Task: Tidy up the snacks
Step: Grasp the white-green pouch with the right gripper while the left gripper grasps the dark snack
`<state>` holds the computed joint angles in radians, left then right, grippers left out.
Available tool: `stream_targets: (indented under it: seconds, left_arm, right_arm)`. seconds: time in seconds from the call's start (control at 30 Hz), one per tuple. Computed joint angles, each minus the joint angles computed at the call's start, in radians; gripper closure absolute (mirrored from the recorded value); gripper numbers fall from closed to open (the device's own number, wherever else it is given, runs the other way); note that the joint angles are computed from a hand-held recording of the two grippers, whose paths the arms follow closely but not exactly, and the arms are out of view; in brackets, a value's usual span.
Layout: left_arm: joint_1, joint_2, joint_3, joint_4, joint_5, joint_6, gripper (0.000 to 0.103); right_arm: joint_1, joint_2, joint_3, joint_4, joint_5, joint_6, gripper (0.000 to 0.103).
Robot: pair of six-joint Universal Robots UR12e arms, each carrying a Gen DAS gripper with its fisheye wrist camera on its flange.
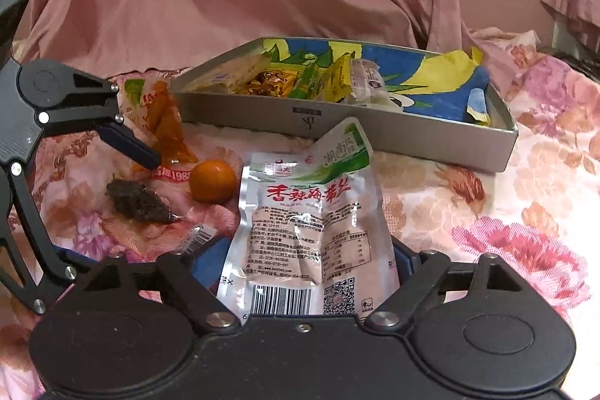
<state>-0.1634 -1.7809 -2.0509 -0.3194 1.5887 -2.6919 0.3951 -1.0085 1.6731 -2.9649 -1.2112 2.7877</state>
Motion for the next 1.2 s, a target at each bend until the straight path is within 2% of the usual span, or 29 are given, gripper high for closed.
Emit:
stream_targets:
  seconds: [0.17,0.23,0.4,0.5,0.7,0.77,0.83,0.9,1.03,1.2]
  left_arm:
    - [0.004,0.009,0.006,-0.043,-0.007,0.009,0.022]
    - [0.009,0.013,0.013,-0.076,-0.025,0.004,0.029]
    - [0.001,0.014,0.038,-0.156,-0.011,-0.033,0.032]
    - [-0.002,0.011,0.054,-0.193,0.001,-0.028,0.029]
    - [0.003,0.0,0.054,-0.163,-0.02,0.016,0.016]
    - [0.002,-0.006,0.061,-0.173,-0.02,0.02,0.017]
    - [0.008,-0.006,0.072,-0.212,-0.044,-0.002,0.027]
    - [0.012,-0.003,0.08,-0.246,-0.053,-0.044,0.029]
    - [0.018,0.005,0.091,-0.304,-0.065,-0.138,0.042]
    - [0.012,0.017,0.1,-0.364,-0.057,-0.256,0.051]
  right_arm:
    - [-0.007,0.0,-0.001,0.001,0.025,0.027,0.019]
    - [-0.007,-0.001,0.0,-0.001,0.027,0.028,0.019]
    - [-0.007,-0.001,-0.001,0.001,0.028,0.024,0.019]
    - [-0.007,-0.001,-0.001,0.001,0.028,0.026,0.019]
    - [-0.008,-0.001,0.0,-0.001,0.028,0.022,0.018]
    - [-0.008,-0.001,0.001,0.001,0.027,0.022,0.018]
    - [-0.007,-0.002,0.002,0.0,0.025,0.021,0.018]
    - [-0.006,-0.002,0.002,0.003,0.022,0.013,0.018]
    - [-0.008,-0.003,0.001,0.009,0.029,0.016,0.018]
    - [-0.01,-0.004,0.001,0.01,0.033,0.019,0.018]
